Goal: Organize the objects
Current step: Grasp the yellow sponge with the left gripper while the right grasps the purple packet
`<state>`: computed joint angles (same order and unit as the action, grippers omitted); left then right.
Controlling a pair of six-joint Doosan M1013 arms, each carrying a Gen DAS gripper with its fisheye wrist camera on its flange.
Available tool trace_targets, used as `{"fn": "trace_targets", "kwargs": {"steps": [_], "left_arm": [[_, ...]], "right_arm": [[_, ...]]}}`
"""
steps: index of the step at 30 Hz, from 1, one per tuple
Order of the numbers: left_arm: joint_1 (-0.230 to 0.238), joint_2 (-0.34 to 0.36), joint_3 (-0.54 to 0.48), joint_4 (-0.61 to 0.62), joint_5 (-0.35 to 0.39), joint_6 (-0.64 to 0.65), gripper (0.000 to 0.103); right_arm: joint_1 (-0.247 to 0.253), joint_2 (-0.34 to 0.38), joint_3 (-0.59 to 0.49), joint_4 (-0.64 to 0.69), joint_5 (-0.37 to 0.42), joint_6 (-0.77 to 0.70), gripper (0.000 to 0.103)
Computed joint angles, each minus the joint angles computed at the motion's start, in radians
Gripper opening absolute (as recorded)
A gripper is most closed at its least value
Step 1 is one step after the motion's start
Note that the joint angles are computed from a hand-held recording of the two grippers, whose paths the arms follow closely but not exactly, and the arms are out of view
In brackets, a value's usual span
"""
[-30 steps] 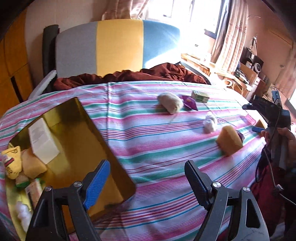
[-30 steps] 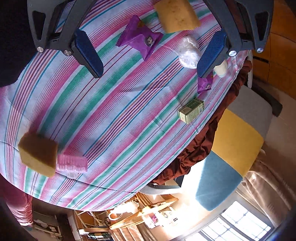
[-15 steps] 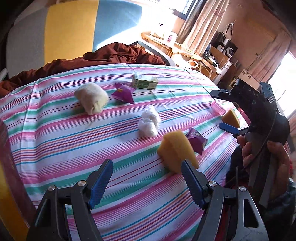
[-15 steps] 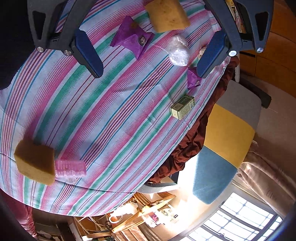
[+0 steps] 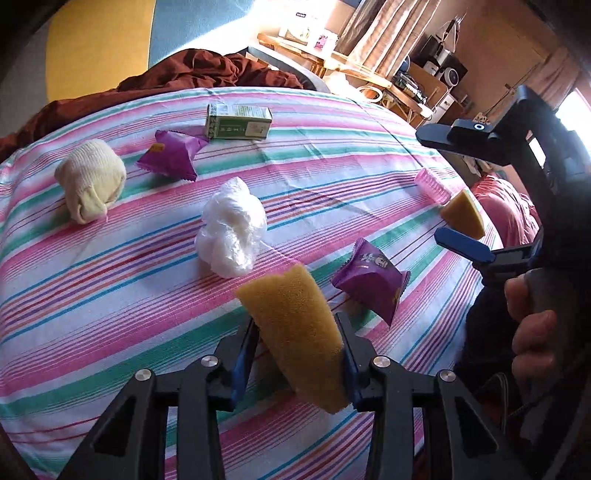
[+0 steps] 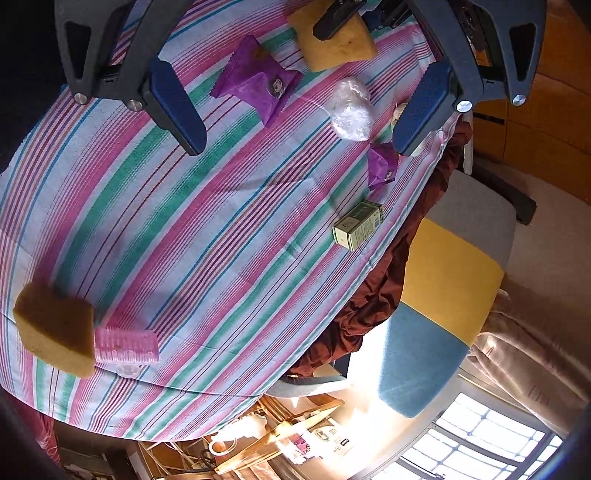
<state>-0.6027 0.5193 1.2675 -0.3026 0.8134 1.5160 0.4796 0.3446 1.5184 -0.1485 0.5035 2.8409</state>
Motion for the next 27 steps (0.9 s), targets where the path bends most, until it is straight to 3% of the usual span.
{"fn": "trace_targets", "kwargs": {"steps": [9, 17, 21, 27], "left_arm": [[0.041, -0.106, 0.152, -0.043, -0.062, 0.043, 0.035], [0.059, -0.200, 0.279, 0.035, -0.108, -0.010, 0.035], [0.057, -0.211, 0.303, 0.051, -0.140, -0.027, 0.036], [0.052, -0.193, 0.286, 0.070, -0.149, -0.034, 0.035]], "right_arm": [[0.003, 0.045, -0.071, 0.117, 0.125, -0.194, 0.101], [0.016, 0.099, -0.156, 0.126, 0.297, -0.286, 0.100], [0.024, 0.122, -0.191, 0.102, 0.376, -0.298, 0.099], [0.025, 0.137, -0.209, 0.115, 0.421, -0.318, 0.099]]}}
